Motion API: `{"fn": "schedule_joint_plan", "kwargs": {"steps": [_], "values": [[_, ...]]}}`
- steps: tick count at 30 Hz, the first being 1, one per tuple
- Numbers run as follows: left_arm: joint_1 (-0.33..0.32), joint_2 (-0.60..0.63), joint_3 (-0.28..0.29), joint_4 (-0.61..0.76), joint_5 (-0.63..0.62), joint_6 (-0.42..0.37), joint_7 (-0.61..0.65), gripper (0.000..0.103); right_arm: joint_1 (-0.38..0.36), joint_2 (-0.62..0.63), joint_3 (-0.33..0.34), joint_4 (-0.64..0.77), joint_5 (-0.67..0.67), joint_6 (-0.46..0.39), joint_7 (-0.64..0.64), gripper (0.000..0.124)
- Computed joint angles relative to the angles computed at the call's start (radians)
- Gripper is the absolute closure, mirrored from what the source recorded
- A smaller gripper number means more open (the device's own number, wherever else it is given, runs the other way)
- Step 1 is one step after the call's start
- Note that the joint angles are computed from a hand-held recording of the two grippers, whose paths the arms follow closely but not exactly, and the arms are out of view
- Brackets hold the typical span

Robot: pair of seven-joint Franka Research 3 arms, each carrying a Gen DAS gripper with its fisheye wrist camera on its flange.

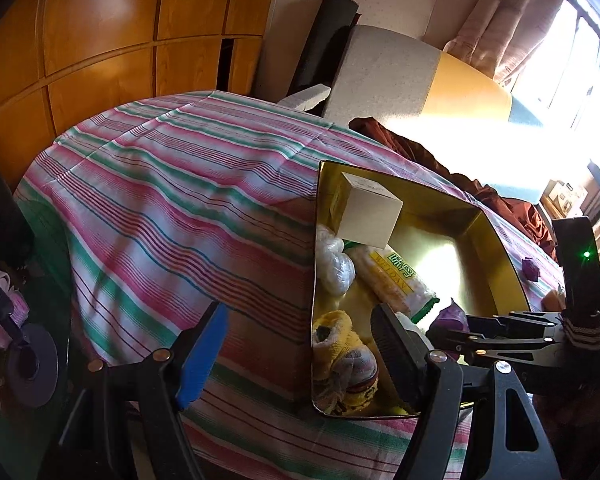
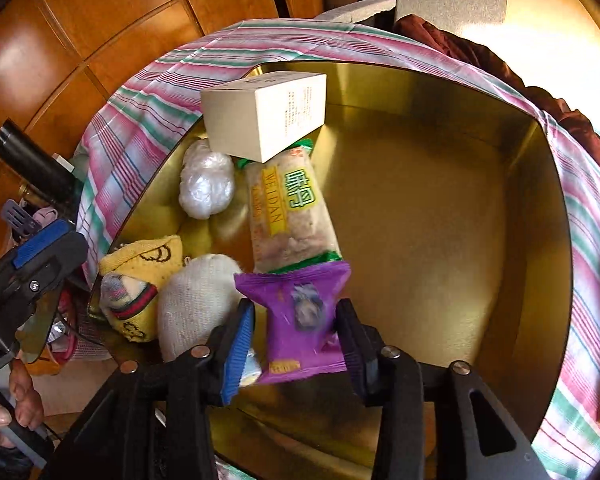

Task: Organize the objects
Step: 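Carry the purple packet over the gold tray and open the right tool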

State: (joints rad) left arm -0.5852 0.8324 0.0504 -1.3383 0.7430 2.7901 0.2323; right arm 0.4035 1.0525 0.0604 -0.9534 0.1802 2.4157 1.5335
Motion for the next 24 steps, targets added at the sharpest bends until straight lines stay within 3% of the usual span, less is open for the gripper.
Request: {"fn": "schedule_joint_plan", "kwargs": {"steps": [10,16,19,24], "values": [[-0.014,0.009,-0.006,0.037,0.015,-0.025,0.035,0.027,-0.008,-0.225,-0.007,-0.377,0.032,0.254,-0.001,0.073],[-0.019,0.033,-0.026,0.093,0.003,-0.044,0.107,0.025,-0.014,-0.368,-0.042,-0.599,0.023,0.388,0.042,0.058],[-0.024,0.054,-0.037,0.137,-0.009,-0.048,0.157,0.024,-0.020,-0.438,-0.071,-0.705,0.017,0.448,0.079,0.047],[-0.027,0.120,-0.072,0.257,-0.067,-0.082,0.285,0.023,-0.019,-0.531,-0.152,-0.854,-0.012,0.523,0.180,0.043]]}}
